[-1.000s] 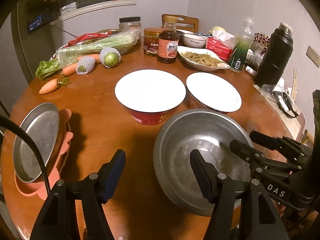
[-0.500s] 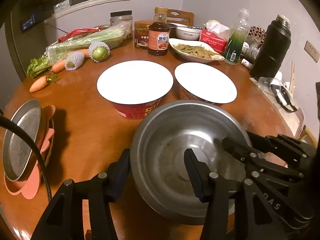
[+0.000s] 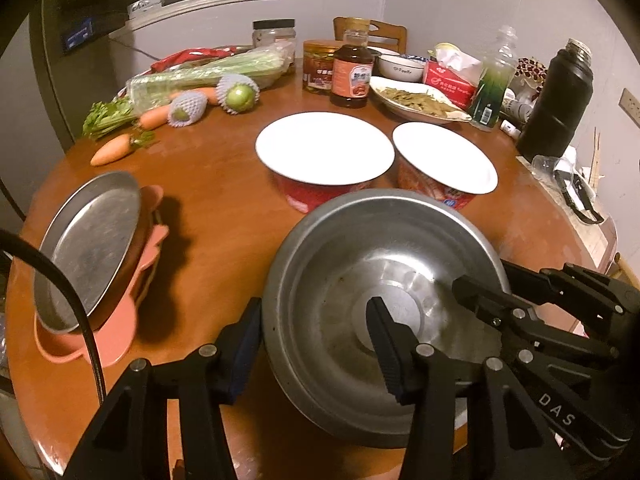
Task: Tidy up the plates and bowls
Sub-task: 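Grasp the steel bowl rim with both tools and lift it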
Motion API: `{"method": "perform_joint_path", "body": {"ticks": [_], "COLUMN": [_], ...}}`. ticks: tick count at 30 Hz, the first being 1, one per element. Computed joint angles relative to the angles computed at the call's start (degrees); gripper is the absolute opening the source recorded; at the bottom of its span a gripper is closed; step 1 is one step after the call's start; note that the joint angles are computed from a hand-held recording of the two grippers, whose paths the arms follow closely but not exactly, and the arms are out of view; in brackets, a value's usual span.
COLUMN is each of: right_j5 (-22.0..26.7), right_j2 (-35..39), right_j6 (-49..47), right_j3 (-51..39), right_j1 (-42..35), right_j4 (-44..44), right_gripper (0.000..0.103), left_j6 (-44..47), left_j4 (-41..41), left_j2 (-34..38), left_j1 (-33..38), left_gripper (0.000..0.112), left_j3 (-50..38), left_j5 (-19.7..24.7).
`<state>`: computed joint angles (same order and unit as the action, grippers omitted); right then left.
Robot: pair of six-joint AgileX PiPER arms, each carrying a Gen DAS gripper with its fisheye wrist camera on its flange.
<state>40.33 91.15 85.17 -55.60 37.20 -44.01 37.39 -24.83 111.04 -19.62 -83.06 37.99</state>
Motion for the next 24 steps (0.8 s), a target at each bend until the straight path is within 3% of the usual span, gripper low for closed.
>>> {"method": "perform_joint_path", "body": {"ticks": [24], "right_j5": [-0.25], "right_j2": [2.70], "right_j6": [-0.47], "right_j3": [-1.91], "right_j1": [2.32], "right_j4": [0.88], "right_gripper": [0.030], "left_j6": [3.93], "left_j4": [-1.44], "left_j2": [-1.12], "left_j1": [1.90], "left_gripper": [0.052], "left_j3": [2.39], "left_j5": [-1.35]}}
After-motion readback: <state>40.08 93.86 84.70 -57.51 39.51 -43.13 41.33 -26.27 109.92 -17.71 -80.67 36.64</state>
